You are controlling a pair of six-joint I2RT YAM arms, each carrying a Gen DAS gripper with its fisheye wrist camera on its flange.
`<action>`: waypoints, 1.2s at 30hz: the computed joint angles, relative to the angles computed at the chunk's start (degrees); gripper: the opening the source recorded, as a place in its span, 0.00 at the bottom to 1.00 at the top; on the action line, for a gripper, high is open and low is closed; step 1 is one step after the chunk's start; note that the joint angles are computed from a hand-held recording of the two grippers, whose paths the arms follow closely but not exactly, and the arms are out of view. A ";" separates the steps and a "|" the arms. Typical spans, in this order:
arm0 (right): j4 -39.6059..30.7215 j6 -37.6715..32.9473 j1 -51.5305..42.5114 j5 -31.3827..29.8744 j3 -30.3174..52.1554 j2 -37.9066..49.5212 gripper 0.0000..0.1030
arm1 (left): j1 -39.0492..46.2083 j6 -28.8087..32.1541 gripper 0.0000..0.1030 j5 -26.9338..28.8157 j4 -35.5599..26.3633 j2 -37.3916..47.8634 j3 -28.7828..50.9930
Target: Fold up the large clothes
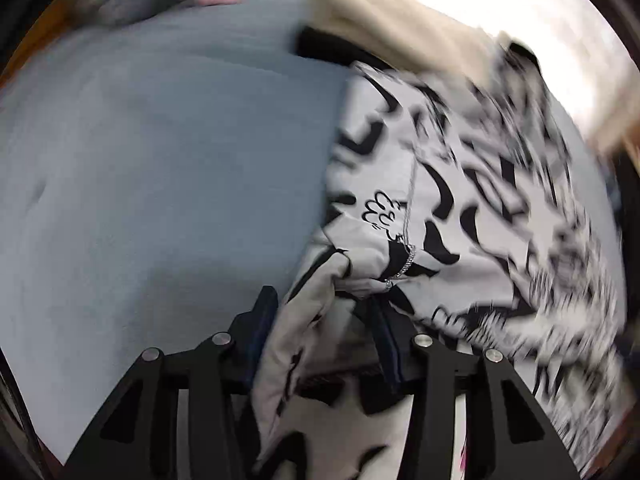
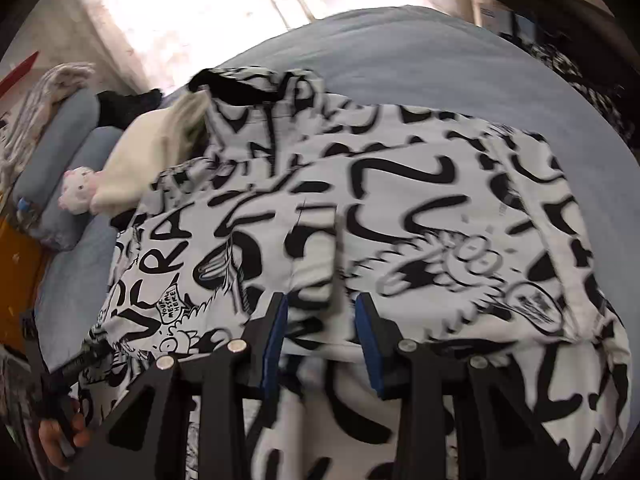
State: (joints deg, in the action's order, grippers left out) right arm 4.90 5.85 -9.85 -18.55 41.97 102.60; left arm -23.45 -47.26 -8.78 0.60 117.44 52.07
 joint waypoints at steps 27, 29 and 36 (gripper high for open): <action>-11.45 1.69 0.00 -10.97 29.71 26.05 0.35 | 10.53 28.40 0.80 9.14 -21.26 22.30 42.27; -11.43 1.24 0.03 -12.42 30.57 27.24 0.35 | 11.34 28.04 0.80 11.22 -25.08 27.77 49.72; -7.54 -0.17 1.11 -11.49 28.52 26.52 0.21 | 11.35 26.78 0.09 11.14 -25.68 32.12 57.05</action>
State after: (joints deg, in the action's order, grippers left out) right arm -2.64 5.68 -8.73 -30.04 70.49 129.12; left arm -12.10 -20.48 2.36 -25.08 149.55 109.12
